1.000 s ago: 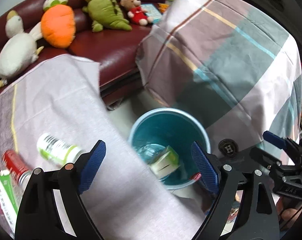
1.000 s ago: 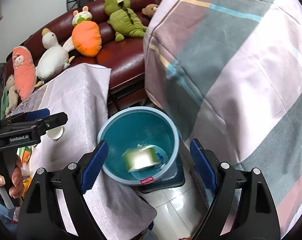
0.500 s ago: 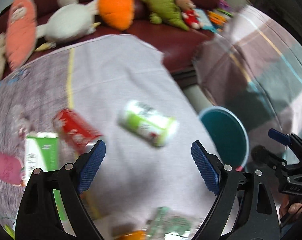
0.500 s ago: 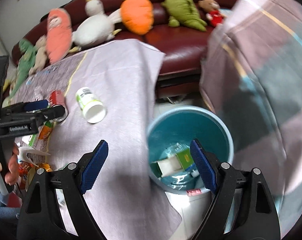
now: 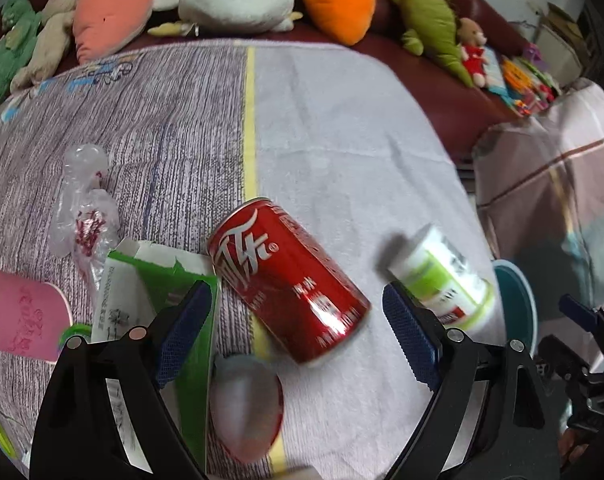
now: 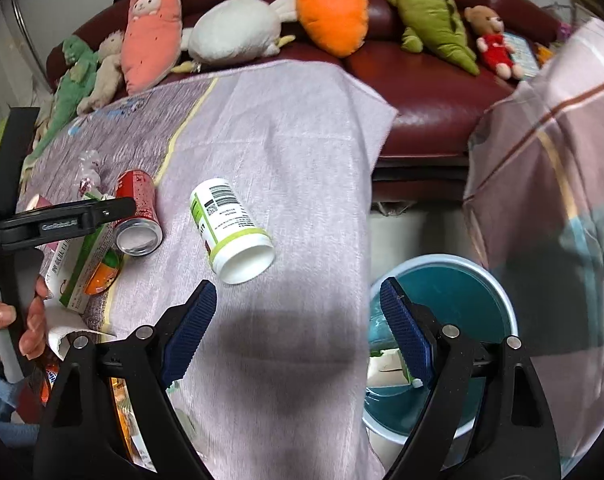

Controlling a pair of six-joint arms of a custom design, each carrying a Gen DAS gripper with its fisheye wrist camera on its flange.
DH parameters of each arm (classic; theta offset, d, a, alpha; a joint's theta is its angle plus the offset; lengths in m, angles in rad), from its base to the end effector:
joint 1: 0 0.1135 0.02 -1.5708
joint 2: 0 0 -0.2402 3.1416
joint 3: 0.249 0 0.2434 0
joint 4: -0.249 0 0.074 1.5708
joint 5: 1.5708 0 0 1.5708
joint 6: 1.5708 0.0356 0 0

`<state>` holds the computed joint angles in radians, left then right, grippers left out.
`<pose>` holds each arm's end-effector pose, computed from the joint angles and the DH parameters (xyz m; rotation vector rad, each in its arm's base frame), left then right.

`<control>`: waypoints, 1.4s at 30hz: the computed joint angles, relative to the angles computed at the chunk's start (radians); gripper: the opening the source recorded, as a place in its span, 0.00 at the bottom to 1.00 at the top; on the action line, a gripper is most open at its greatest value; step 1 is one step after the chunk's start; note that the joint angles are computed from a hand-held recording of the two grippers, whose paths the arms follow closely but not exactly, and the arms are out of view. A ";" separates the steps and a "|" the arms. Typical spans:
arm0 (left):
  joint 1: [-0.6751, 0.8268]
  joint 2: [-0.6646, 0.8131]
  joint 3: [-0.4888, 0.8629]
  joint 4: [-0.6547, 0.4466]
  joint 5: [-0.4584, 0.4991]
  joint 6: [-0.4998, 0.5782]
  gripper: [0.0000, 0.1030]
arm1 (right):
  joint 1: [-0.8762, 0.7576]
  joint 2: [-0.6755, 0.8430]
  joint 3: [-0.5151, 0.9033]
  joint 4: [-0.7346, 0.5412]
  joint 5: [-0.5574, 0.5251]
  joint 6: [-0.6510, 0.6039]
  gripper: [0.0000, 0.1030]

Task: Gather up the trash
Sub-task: 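Grasp the red Coca-Cola can with the left gripper while the right gripper grasps the pill bottle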

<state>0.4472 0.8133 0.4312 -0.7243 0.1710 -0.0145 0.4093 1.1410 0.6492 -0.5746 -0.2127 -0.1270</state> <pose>0.1334 0.0573 0.1582 -0.5543 2.5932 -0.0874 0.1885 0.0900 0.1781 -0.7716 2.5335 0.3758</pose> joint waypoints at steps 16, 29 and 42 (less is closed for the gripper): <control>-0.078 0.045 -0.047 0.129 -0.061 0.044 0.50 | 0.156 0.239 0.112 0.090 0.022 0.004 0.78; -0.005 0.267 -0.045 0.258 0.031 0.104 0.54 | 0.161 0.355 0.133 0.140 0.014 -0.011 0.78; 0.129 0.276 -0.011 0.231 0.148 0.212 0.54 | 0.211 0.558 0.222 0.202 0.018 -0.019 0.74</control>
<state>0.5758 1.0897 0.4203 -0.4933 0.3193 0.1975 0.6203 1.6991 0.8716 -0.3726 -0.1944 -0.1460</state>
